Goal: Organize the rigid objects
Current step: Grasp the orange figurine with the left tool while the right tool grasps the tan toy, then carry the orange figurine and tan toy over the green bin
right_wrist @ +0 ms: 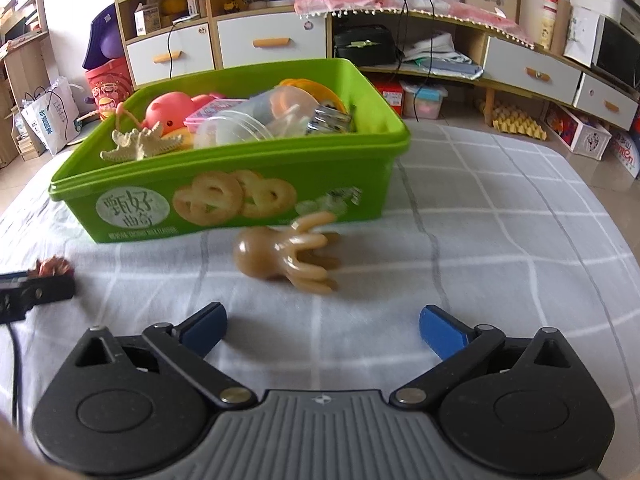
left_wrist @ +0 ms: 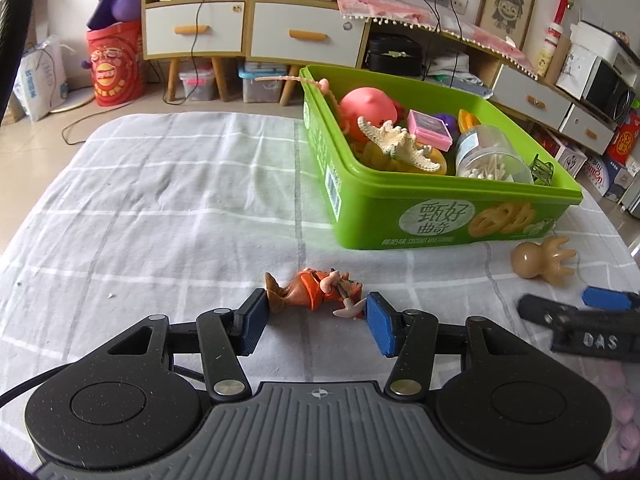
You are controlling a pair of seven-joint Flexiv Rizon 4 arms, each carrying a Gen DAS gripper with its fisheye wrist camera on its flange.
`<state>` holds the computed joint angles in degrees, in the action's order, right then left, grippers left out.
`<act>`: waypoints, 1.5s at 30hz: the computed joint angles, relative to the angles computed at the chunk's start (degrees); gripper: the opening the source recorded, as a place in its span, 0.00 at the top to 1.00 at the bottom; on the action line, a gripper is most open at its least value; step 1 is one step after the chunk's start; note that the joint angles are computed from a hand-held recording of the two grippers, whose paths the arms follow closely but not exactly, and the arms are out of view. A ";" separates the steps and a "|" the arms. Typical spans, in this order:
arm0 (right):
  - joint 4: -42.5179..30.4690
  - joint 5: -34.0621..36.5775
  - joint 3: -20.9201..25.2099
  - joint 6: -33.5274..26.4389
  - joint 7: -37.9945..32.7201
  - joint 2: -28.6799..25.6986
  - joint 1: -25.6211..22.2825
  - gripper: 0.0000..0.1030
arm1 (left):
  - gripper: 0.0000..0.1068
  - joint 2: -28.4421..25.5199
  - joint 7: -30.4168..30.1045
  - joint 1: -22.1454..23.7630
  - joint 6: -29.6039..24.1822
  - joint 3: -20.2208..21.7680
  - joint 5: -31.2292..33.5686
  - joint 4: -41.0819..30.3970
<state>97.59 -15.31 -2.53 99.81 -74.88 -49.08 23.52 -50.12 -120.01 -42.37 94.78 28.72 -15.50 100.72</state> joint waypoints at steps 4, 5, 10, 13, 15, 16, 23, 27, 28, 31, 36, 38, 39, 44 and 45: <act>-1.45 0.02 -0.08 2.50 -0.59 -1.72 0.55 0.13 | 0.46 0.29 -0.27 0.07 0.40 -0.29 -0.23 0.50; -1.53 0.25 -0.31 3.79 -0.89 -2.18 0.79 0.13 | 0.46 0.17 -0.33 -0.13 0.46 -0.12 -0.29 0.48; -2.93 0.12 0.68 7.54 -3.19 -4.16 -0.09 0.21 | 0.46 -0.01 0.15 -0.54 0.95 0.23 -0.31 0.71; -3.75 0.12 1.50 7.38 -3.49 -4.39 -0.79 0.34 | 0.46 -0.05 0.32 -0.75 1.09 0.32 -0.78 0.84; -3.92 0.19 1.37 7.79 -3.93 -4.49 -0.75 0.42 | 0.46 -0.15 0.51 -0.96 1.13 0.51 -1.01 0.86; -3.91 0.27 1.41 7.86 -4.06 -4.46 -0.78 0.47 | 0.46 -0.14 0.66 -0.93 1.17 0.47 -1.09 0.90; -3.68 0.05 3.36 7.32 -4.07 -3.78 -1.98 0.57 | 0.46 -0.07 1.08 -1.13 1.28 0.37 -1.98 1.13; -3.41 0.21 4.15 7.64 -3.49 -3.30 -2.48 0.57 | 0.46 0.28 1.15 -0.91 1.18 -0.17 -2.13 1.19; -3.40 -0.01 4.95 7.19 -3.14 -3.10 -3.10 0.57 | 0.46 0.38 1.20 -0.76 1.25 -0.41 -2.10 1.23; -3.20 -0.73 6.59 6.08 -2.32 -2.63 -4.53 0.57 | 0.46 0.57 1.53 -0.25 1.39 -1.17 -2.00 1.20; -3.26 -3.40 12.02 3.00 -1.63 -1.98 -9.29 0.57 | 0.46 1.24 1.69 0.94 1.72 -2.88 -2.13 1.27; -3.62 -4.94 16.82 0.89 -1.58 -2.09 -13.14 0.57 | 0.46 1.56 1.89 1.42 2.22 -3.57 -2.15 1.41; -3.80 -5.48 19.16 -0.22 -1.67 -2.16 -14.98 0.57 | 0.46 1.72 2.06 1.49 2.39 -3.76 -2.22 1.48; -4.64 -5.49 30.30 -5.25 -3.77 -3.12 -22.87 0.57 | 0.46 2.34 3.07 1.68 3.54 -4.45 -2.75 1.68; -4.77 -4.90 31.64 -5.91 -4.29 -3.18 -23.69 0.57 | 0.46 2.44 3.29 1.65 3.97 -4.53 -2.98 1.73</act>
